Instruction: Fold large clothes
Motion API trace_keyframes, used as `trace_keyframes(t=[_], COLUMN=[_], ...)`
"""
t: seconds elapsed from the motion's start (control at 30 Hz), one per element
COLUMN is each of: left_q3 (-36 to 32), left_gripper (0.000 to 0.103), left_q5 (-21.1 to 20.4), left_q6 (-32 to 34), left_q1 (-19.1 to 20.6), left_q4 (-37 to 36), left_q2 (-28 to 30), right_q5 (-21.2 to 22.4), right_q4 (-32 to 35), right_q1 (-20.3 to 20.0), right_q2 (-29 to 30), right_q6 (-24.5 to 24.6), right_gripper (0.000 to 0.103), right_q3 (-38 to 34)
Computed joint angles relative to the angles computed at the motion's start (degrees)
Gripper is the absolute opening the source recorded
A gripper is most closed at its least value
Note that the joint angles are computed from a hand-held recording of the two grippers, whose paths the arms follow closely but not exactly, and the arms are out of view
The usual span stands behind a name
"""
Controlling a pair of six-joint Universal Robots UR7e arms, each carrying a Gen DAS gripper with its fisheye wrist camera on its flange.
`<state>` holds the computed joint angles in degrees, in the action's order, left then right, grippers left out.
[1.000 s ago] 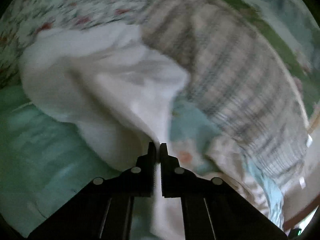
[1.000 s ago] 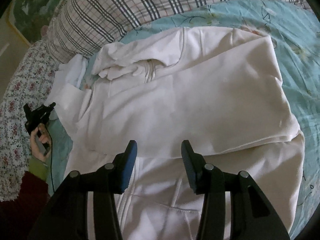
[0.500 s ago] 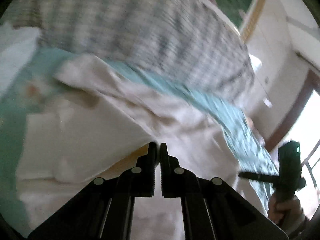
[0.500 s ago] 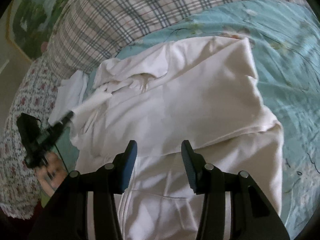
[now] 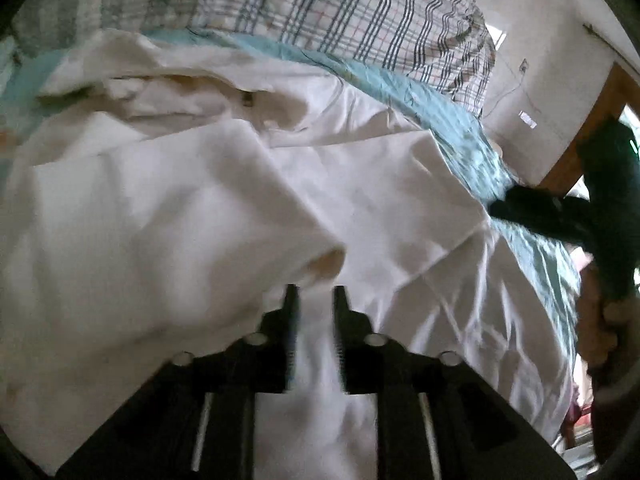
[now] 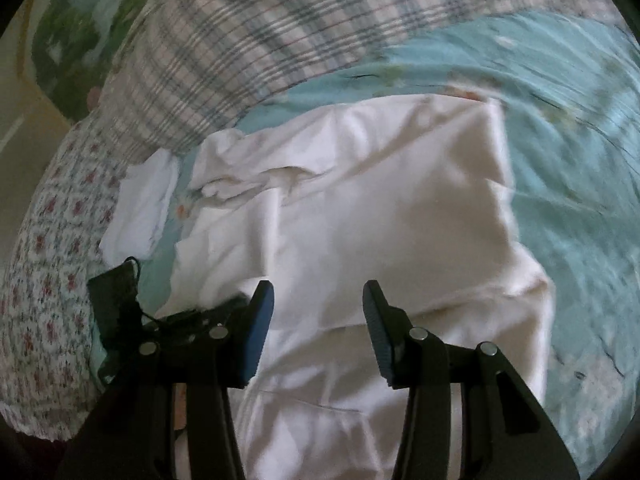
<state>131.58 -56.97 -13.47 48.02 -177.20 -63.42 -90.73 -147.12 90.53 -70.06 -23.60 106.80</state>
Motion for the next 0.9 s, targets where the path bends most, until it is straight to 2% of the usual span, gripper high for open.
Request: trace_keyframes(t=[0.03,0.1,0.2,0.27,0.3,0.4,0.47,0.63,0.7,0.77,0.83,0.9], left_q3=[2.56,6.40,11.00,11.96,12.75,13.84,13.90,12.84,12.58,13.11,14.24,14.35], left_gripper=[0.032,0.032,0.032,0.027,0.016,0.009,0.008,0.008,0.008,0.005,0.004,0.003], left_q5=[1.69,5.06,14.55,18.77,19.96,21.00,20.93,22.27,21.22,20.04,18.70,18.29], left_q6=[-1.29,-4.53,-13.99,-19.74,-21.23,-23.28,-23.56,-25.18,-25.06,-24.56,-23.64,-23.47], left_q1=[-0.94,-2.08,-2.30,-1.34,-0.71,0.89,1.23,1.41,2.10,2.92,3.53,3.84], left_q4=[-0.32,1.61,10.02,16.73,17.44,16.37,15.43,13.96,12.08,10.07,7.73,6.67], left_q2=[-2.27,-7.14,-14.76,-18.30,-20.12,-23.31,-23.33,-20.69,-20.39,-21.13,-22.36,-22.19], right_q5=[0.23,0.62,-0.32,-1.86,-2.86,-6.12,-7.68,-11.56,-13.81,-12.74,-7.83,-6.34], right_q4=[0.48,1.36,2.61,1.81,0.85,-2.93,-6.27,-11.10,-14.15,-13.30,-10.19,-11.69], right_q1=[0.93,2.90,6.50,9.03,10.43,13.27,14.63,15.99,16.27,15.72,13.75,12.22], right_q2=[0.93,2.92,6.59,9.12,10.52,13.53,15.56,20.60,22.74,22.92,21.15,19.07], right_q6=[-0.95,-3.60,-8.66,-13.20,-16.30,-22.88,-27.48,-33.11,-32.87,-28.82,-21.96,-17.11], right_gripper=[0.053,0.057,0.058,0.058,0.058,0.058,0.059,0.059,0.056,0.020,0.007,0.007], right_q3=[-0.42,-1.00,-1.71,-1.58,-1.33,-0.57,0.17,-0.22,-0.81,-2.06,-3.05,-2.49])
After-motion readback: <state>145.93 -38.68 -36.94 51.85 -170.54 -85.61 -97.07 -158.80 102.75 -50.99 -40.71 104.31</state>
